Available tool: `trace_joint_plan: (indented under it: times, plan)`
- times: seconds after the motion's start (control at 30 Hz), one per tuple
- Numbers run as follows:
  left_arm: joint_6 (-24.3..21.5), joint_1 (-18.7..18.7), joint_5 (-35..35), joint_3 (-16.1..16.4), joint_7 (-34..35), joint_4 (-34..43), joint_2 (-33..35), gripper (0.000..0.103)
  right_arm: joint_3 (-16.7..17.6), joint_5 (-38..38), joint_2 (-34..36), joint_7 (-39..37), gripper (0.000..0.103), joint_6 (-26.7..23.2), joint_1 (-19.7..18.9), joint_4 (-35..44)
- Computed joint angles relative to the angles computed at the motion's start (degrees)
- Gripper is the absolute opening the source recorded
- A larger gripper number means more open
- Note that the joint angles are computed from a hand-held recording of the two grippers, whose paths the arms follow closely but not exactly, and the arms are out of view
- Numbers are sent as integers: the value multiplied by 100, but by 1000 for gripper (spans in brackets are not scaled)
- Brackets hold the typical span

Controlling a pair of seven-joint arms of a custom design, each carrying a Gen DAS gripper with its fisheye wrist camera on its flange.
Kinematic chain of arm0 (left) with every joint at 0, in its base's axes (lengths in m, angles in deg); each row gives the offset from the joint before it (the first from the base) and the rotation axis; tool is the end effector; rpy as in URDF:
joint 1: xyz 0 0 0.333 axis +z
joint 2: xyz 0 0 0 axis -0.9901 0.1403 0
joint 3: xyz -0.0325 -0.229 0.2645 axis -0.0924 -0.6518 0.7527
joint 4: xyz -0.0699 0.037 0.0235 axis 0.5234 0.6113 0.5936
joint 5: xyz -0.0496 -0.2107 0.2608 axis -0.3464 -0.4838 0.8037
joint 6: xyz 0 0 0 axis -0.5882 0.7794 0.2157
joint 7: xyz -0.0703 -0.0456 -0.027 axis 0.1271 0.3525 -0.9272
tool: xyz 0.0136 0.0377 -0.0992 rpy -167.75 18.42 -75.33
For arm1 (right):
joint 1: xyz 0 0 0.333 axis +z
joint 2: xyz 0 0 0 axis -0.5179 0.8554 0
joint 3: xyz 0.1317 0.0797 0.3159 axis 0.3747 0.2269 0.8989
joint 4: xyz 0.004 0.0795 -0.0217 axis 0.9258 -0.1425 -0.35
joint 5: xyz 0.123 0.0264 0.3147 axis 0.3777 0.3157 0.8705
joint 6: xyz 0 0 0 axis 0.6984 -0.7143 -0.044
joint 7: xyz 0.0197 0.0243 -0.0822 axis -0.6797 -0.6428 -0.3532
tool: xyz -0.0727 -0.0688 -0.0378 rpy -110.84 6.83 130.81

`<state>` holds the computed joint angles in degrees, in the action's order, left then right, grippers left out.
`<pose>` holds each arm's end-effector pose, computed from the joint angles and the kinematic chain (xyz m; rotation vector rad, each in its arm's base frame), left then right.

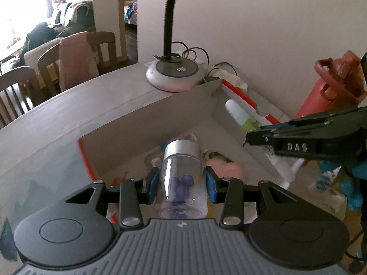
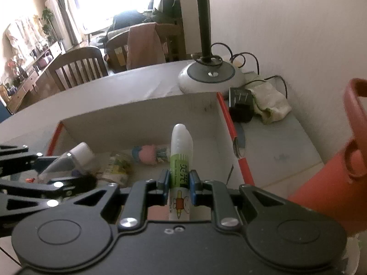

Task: Organize rigid objects
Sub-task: 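Carry the pill jar and glue stick with both tools over the red box, then open both tools to drop the pill jar and glue stick into the box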

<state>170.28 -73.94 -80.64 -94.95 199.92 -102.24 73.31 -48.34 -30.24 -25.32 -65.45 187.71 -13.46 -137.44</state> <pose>0.5891 -0.1833 0.3321 -0.9642 2.4635 -0.8229 0.3960 0.1812 0.3616 -1.0921 2.4330 -0.7644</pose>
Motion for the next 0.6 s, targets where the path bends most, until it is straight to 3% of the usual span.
trace_joint_plan:
  times: [0.3,0.47,0.6]
  plan:
    - [-201,-1506,-61,1348,-187,925,569,41,-227,-226,392,34,16,607,-211,22]
    - [-631,-2009,-134,1878,-421,1473,855,41,-274,-303,509,24,16,862,-230,5]
    - [-1031,-2053,-174,1910,-564,1888,1054,41,-288,-216,602,-83,16,905,-196,19]
